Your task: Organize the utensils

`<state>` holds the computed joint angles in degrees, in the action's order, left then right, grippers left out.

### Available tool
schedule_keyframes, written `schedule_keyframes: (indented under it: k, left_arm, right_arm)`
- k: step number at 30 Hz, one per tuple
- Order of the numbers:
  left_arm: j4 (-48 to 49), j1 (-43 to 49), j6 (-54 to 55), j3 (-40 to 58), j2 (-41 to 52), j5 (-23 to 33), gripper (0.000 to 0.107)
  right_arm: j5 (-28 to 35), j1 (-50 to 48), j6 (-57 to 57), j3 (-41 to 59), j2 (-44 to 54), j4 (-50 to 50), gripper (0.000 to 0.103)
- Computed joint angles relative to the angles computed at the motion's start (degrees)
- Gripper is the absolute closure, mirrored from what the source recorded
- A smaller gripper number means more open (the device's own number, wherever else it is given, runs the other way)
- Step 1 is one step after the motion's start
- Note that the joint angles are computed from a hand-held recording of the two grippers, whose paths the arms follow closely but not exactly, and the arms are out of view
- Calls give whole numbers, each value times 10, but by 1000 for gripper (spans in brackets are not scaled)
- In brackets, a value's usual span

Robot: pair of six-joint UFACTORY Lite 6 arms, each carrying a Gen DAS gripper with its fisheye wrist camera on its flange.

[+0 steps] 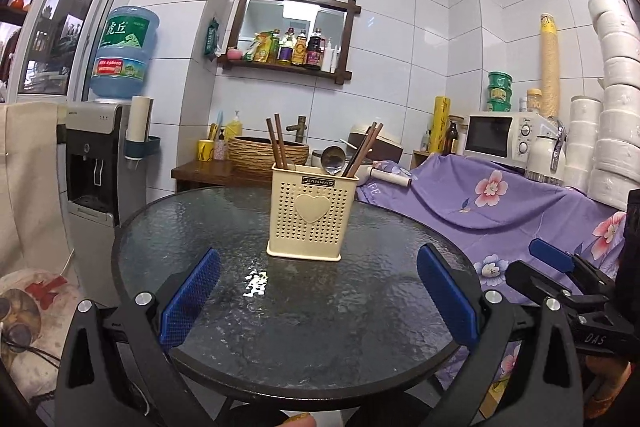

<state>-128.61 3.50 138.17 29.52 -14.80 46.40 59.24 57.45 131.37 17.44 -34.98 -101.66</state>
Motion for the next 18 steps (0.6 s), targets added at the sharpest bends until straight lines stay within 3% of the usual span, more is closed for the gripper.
schedule_keyframes:
  k: [12, 18]
  left_arm:
    - [-66, -46, 58, -8, -27, -72, 10]
    - [-75, -51, 67, -12, -33, -79, 10]
  right_arm:
    - [-7, -12, -14, 9, -3, 11, 5]
    - [-11, -16, -14, 7, -4, 10, 5]
